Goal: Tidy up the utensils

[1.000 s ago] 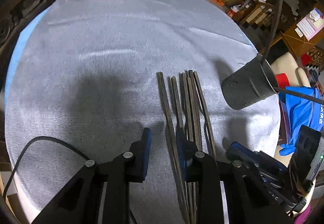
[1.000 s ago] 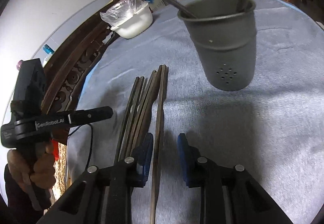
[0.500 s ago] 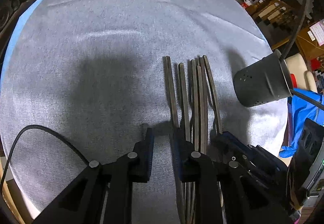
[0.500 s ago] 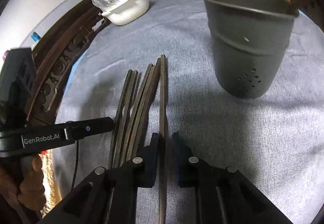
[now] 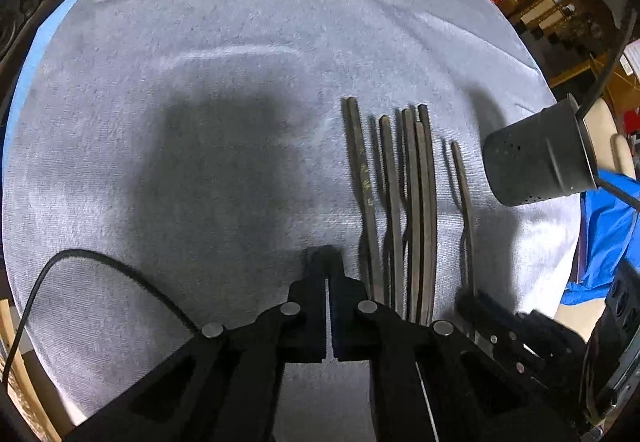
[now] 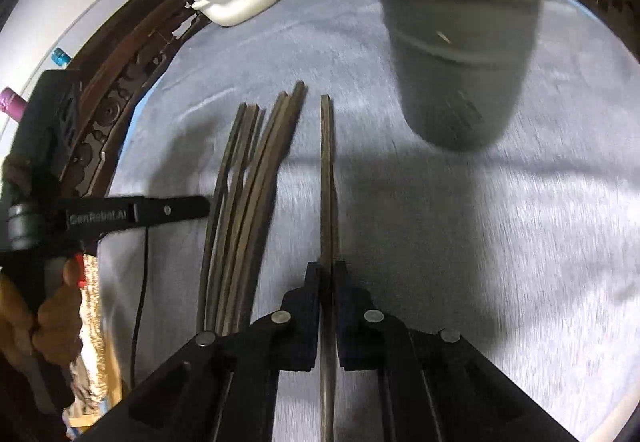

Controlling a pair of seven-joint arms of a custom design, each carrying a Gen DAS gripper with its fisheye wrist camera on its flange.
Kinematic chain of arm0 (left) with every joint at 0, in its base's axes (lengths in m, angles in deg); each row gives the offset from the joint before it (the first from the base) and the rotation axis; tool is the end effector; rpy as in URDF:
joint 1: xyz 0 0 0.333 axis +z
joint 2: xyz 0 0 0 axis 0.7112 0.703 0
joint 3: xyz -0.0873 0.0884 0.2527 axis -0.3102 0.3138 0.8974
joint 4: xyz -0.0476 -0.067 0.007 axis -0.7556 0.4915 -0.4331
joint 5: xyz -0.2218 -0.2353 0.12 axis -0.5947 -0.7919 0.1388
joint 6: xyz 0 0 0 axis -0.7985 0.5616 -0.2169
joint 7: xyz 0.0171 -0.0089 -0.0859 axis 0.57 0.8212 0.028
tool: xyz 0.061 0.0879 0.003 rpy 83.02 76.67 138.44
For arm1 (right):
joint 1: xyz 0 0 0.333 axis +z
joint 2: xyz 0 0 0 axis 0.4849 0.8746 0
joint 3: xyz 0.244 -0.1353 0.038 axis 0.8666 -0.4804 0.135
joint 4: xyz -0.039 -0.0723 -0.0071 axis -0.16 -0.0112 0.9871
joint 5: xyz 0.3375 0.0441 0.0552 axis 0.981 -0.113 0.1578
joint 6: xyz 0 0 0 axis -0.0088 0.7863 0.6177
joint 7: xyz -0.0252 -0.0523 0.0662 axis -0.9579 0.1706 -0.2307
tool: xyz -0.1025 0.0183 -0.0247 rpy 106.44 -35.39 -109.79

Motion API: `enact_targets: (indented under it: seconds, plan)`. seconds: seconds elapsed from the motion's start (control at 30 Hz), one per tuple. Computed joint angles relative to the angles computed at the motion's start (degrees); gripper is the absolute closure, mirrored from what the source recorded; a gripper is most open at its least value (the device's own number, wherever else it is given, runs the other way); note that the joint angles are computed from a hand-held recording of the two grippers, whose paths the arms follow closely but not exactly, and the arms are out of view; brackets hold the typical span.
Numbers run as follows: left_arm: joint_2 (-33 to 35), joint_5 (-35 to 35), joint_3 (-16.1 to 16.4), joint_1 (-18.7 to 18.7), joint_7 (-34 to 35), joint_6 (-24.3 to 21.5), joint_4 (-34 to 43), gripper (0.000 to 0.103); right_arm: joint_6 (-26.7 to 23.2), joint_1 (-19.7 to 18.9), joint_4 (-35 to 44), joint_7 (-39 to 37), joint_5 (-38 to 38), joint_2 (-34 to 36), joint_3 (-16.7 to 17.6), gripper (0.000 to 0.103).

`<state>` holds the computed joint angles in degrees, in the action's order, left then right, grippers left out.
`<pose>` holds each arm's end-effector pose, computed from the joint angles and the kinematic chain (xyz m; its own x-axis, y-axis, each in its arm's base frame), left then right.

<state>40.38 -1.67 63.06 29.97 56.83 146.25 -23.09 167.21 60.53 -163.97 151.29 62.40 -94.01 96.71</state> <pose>0.5008 -0.2969 0.3883 -0.2417 -0.9220 0.3025 -0.9668 0.2022 -0.1561 0.3423 0.3133 0.4267 -0.1141 -0.8918 -0.4379 -0.9207 0.2606 -0.2907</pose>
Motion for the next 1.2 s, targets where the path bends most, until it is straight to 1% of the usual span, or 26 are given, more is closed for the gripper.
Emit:
enact_targets:
  seconds: [0.07,0.13,0.2,0.27,0.33,0.37,0.4,0.43,0.47,0.53,0.6,0.7,0.83,0.9,0.97,1.07,1.1,1.13,1.17,1.2]
  plan:
    - [-1.1,-2.5,-0.2,1.3,2.8,-0.8,-1.0,0.099,-0.7,1.6,-1.3,-1.8,3.3,-1.5,-0.9,0.095]
    - [-2.2,-5.0,-0.4,1.9,4.4,0.7,-2.0,0.099,-1.3,2.8,-2.3,-3.4,5.8,-2.8,-1.4,0.095]
    - [-2.5,-6.4,-0.2,2.1,5.2,1.0,-1.7,0.099,-1.2,4.3,-2.8,-6.1,9.4,-3.3,-2.6,0.095]
    - [-2.3,-8.1,-0.2,2.4,5.9,1.0,-0.6,0.098,-0.9,4.1,-2.8,-6.9,10.4,-3.4,-2.5,0.093]
    - [-1.8,-7.1,0.1,2.0,5.0,0.5,0.6,0.096,-0.7,1.5,-2.6,-4.1,6.9,-3.7,-0.8,0.093]
    - [-1.2,-6.5,0.2,1.8,4.4,0.4,1.4,0.094,-0.3,0.2,-2.3,-2.6,4.3,-3.7,0.2,0.093]
    - [-0.9,-6.2,0.2,1.6,3.9,0.3,1.9,0.089,0.1,-1.2,-1.8,-1.1,1.5,-3.6,1.0,0.093]
    - [-0.5,-6.2,0.2,1.5,3.5,0.3,2.3,0.087,0.0,-2.7,-1.4,0.9,-1.4,-3.3,1.9,0.093]
    - [0.3,-5.8,0.2,1.4,3.0,0.3,3.4,0.087,0.1,-4.0,-0.7,2.9,-4.2,-2.8,2.7,0.093]
    - [2.6,-4.6,0.2,0.8,1.5,0.2,6.4,0.087,0.8,-4.6,0.2,4.6,-6.8,-1.6,2.7,0.093]
    - [4.4,-3.9,0.1,0.8,0.8,-0.5,8.9,0.087,0.4,-5.1,2.0,6.2,-9.1,0.1,2.5,0.093]
    - [7.3,-2.1,0.2,0.2,-1.1,-1.2,12.5,0.086,-1.5,-7.3,5.6,11.5,-17.0,2.8,3.5,0.093]
    - [9.8,-2.6,-0.5,0.9,-1.5,-2.5,15.4,0.086,-3.1,-6.2,8.9,11.6,-19.1,5.8,1.6,0.093]
    - [11.4,-2.9,-0.9,0.9,-1.4,-3.1,17.1,0.086,-5.1,-5.9,11.0,12.0,-20.7,7.4,1.0,0.093]
    - [12.6,-3.3,-1.2,1.1,-1.0,-3.7,18.3,0.086,-6.0,-5.4,12.0,10.9,-20.1,8.1,0.1,0.093]
    - [14.4,-4.0,-1.6,1.3,-0.7,-4.3,20.1,0.085,-8.8,-5.0,15.3,9.5,-20.2,10.5,-0.8,0.093]
    - [15.0,-4.0,-1.6,1.3,-0.5,-4.7,20.9,0.084,-9.8,-4.9,16.5,8.2,-19.2,11.5,-1.0,0.093]
    - [14.2,-4.1,-1.6,1.6,-0.1,-5.0,20.1,0.084,-11.1,-4.7,17.7,7.3,-18.5,12.5,-1.2,0.093]
    - [14.6,-3.6,-1.4,1.4,-0.5,-5.3,20.6,0.084,-11.8,-4.5,18.5,7.4,-18.7,13.1,-1.4,0.093]
    - [14.9,-3.6,-1.3,1.4,-0.6,-5.6,20.9,0.084,-12.3,-4.2,19.1,9.1,-20.8,13.5,-1.7,0.093]
